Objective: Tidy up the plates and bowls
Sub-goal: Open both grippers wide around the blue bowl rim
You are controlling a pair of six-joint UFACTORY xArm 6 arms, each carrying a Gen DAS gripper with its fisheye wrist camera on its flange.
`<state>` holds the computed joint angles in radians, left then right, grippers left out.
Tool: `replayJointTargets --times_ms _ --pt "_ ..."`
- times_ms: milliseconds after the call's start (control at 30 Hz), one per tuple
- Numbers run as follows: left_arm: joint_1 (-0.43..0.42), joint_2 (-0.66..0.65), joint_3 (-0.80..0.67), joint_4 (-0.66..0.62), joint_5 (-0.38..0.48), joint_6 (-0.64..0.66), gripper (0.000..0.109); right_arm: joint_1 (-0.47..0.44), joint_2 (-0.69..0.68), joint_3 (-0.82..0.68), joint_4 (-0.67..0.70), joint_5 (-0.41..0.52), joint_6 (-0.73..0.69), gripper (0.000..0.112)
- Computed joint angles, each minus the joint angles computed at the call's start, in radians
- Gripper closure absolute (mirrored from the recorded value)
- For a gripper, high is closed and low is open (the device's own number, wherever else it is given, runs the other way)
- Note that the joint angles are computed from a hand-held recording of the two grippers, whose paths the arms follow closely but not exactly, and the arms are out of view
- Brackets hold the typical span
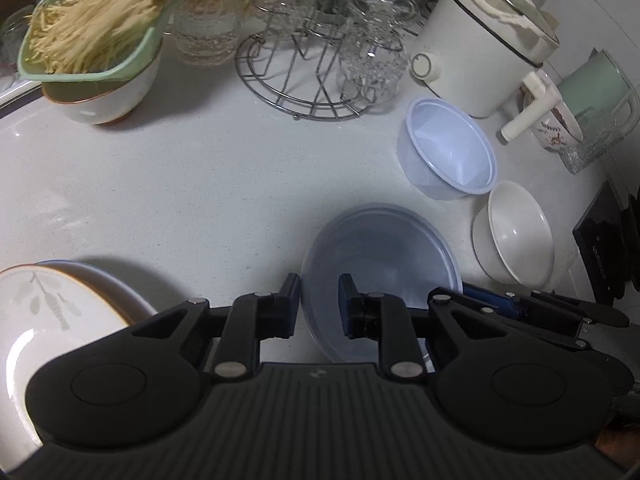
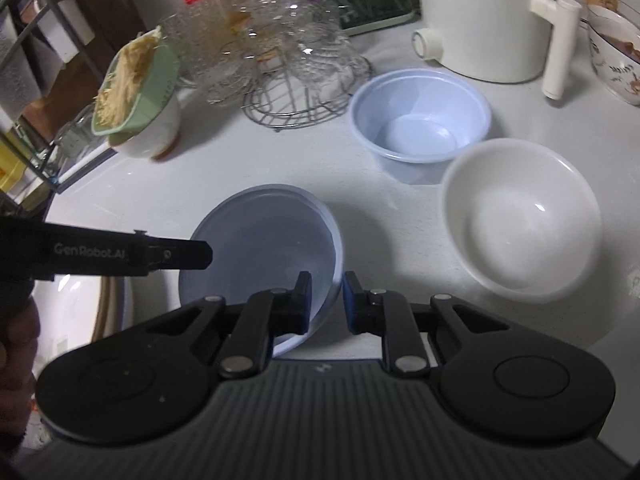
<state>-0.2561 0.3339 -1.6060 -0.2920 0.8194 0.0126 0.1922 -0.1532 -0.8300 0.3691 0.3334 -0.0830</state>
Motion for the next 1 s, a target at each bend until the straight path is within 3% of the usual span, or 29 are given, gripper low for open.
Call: replayJointTargets --times_ms 500,633,733,833,967,1000 --pt "0.023 -0.052 0.063 0.064 -0.02 -0.076 0.082 0.029 0.024 -0.017 0.092 0.004 -0.105 0.091" --pt "0.021 -0.09 0.094 0.093 -0.05 -0.09 0.067 0.03 0.001 0.0 0.08 -0.015 -0.086 0.091" --pt "0.019 -0.129 0.126 0.11 -0.078 -0.102 0.063 0.031 -0.025 0.012 0.055 -0.02 -0.073 0.09" --pt "0.016 -0.174 0.162 0.123 -0.105 -0.12 0.056 0.035 -0.061 0.032 0.059 -0.038 -0.084 0.078" --pt "0.011 -0.238 0.209 0.166 -0.138 -0.154 0.041 0.042 -0.104 0.053 0.041 -0.067 -0.085 0.04" --pt "0.009 -0.254 0.22 0.185 -0.144 -0.171 0.039 0.043 -0.119 0.063 0.022 -0.081 -0.072 0.04"
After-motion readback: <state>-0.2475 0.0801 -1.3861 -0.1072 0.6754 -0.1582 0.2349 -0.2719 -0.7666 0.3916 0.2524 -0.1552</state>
